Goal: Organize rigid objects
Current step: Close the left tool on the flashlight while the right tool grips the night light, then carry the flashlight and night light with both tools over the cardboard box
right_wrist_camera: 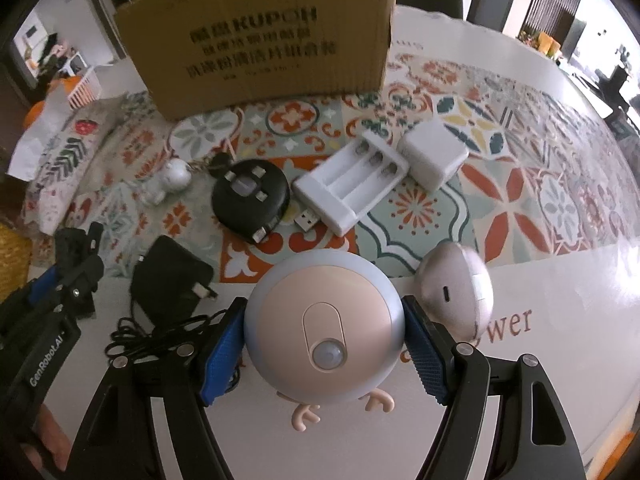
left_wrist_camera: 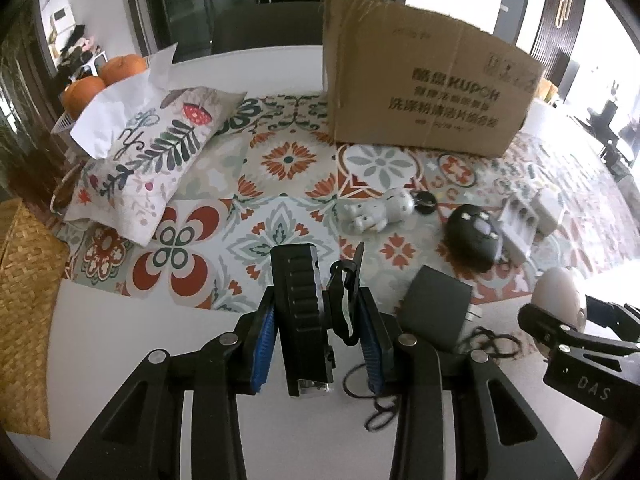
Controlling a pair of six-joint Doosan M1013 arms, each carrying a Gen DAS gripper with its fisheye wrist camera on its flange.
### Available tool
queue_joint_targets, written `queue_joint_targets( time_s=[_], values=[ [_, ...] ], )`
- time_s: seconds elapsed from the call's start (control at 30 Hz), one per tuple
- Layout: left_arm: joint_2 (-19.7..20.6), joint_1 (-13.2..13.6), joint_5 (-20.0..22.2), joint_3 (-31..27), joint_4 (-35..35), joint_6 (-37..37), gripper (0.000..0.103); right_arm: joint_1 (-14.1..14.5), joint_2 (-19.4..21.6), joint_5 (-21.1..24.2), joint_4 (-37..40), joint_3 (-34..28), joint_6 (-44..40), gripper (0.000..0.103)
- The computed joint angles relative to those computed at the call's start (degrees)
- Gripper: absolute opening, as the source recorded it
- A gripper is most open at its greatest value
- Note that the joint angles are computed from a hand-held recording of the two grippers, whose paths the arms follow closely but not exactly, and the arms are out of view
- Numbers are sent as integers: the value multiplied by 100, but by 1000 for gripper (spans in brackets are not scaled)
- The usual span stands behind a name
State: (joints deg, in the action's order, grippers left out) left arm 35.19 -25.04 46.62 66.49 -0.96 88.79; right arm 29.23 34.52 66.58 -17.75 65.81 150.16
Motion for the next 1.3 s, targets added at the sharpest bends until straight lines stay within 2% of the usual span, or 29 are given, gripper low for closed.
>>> queue_joint_targets(
  time_s=[0.67,0.97,1.3],
  values=[
    [-697,-118,-995,500,-345,339,37,216,-658,-893,-1391,459,556,75],
    [-762,-149,-1347,403,-711,682,37,243,-840,-1181,-2053,528,804,75],
    [-590,-104,-1382,-26,-1348,1226,37,192,-875,-1326,-2660,385,991,75]
  ],
)
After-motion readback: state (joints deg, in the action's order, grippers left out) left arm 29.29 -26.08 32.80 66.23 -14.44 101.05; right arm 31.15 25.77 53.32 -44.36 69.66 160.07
